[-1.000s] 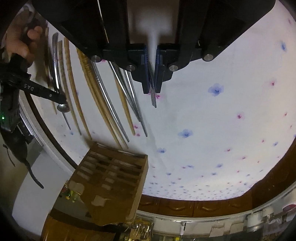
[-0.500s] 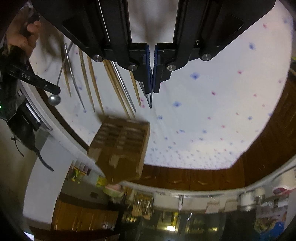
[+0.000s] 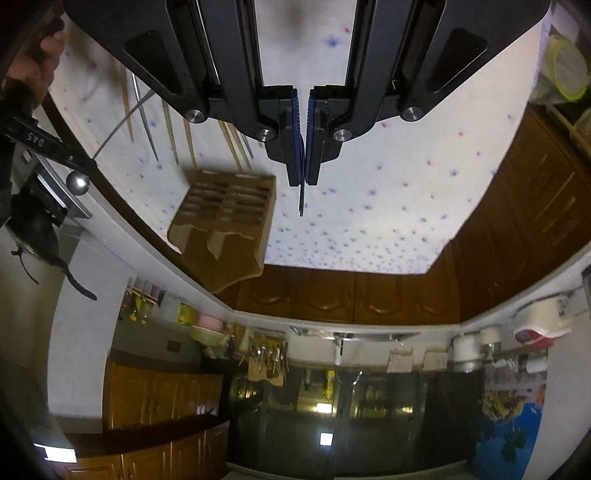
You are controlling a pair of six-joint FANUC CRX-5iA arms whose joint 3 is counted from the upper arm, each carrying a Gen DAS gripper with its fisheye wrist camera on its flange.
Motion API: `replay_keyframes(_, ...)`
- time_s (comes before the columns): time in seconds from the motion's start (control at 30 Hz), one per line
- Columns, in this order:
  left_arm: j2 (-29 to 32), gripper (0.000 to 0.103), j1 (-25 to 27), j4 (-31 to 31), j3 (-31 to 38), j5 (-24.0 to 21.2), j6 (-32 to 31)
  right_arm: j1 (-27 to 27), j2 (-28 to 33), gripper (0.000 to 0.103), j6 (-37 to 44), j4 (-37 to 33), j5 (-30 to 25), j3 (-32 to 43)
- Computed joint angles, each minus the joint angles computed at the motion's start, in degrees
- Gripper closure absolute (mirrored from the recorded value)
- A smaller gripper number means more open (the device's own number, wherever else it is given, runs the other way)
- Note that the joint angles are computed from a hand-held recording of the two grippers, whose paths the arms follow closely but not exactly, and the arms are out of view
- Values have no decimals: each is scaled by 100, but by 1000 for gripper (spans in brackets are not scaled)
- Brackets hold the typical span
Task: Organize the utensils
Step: 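Carry the metal chopstick and spoon up and lower them into the wooden holder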
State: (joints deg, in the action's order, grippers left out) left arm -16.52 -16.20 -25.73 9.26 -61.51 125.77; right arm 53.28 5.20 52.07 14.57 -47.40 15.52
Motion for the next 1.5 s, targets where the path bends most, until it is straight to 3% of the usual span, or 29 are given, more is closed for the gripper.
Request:
replay_keyframes(0.33,313,101,-98,-264,411,33,81,-137,144,101,125,22,60,277)
replay_keyframes(0.57,824,101,-82,-518,1149,152,-19,-247,365,101,173,167,155,660)
replay_keyframes(0.87,1986,101,-33,-1114,2801,190,-196,-399,1267,101,529,641,372,2088)
replay_keyframes(1.03,2511,101,8,-1269,3279,235,-283,-478,1970,101,732,766,326,3021)
replay_keyframes(1.23,2843,101,113,-1026,3233,255,-410,-540,2683,101,1083,460,-177,3879)
replay_keyframes(1.5,2762,101,324,-393,2630,548,-573,-669,2981,101,1412,-131,-495,4046)
